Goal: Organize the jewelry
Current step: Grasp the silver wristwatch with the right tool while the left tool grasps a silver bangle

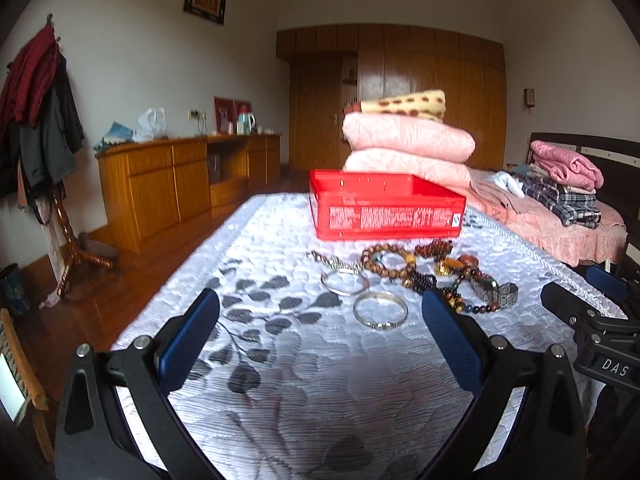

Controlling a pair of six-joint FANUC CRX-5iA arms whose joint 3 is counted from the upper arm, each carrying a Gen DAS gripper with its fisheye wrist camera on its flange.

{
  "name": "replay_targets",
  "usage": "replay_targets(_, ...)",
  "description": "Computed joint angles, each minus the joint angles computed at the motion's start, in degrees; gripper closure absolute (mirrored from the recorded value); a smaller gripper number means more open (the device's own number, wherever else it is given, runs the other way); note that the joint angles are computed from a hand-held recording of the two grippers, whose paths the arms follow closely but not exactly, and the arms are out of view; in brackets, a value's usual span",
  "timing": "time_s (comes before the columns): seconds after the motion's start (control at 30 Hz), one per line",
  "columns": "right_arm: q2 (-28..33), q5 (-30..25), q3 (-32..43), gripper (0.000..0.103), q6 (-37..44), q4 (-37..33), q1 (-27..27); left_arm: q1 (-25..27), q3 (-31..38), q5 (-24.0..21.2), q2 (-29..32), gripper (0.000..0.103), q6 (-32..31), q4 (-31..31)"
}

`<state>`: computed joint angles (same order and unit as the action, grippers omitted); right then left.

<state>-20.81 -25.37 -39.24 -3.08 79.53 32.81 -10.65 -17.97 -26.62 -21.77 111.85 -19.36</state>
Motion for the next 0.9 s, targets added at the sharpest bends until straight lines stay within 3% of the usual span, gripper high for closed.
replay_targets(0.1, 1.47, 0.47, 2.16, 0.012, 5.76, -7.39, 0.52, 1.08, 0.6, -0.7, 1.95, 0.005, -4.37, 4.59)
replay_targets(0.3, 5.57, -2.9, 7.99, 0.019, 17.32, -20.09, 2.18, 0.77, 4.98, -4.32, 6.84, 0.005, -8.93, 7.48)
replay_targets(0.53, 9.43, -6.21, 16.55, 0.033, 35.07, -41.16, 2.69, 0.47, 11.52, -12.33, 13.19, 0.005, -14.0, 11.41)
replay_targets(0.63, 10.78, -8.31, 19.64, 0.04, 39.94, -47.06, 2.65, 0.62, 13.42, -14.88, 15.3, 0.008, -16.84, 14.19)
replay_targets(0.77, 12.33, -10.3, 23.01, 0.054, 45.46, -52.04, 2.49, 0.69, 17.25, -20.1, 19.18, 0.026, -19.04, 16.6)
replay_targets(0.9, 14.11, -12.57, 26.23, 0.064, 49.47, -55.77, 2.22, 1.99, 18.23, -22.37, 20.9, 0.03, -20.89, 20.33)
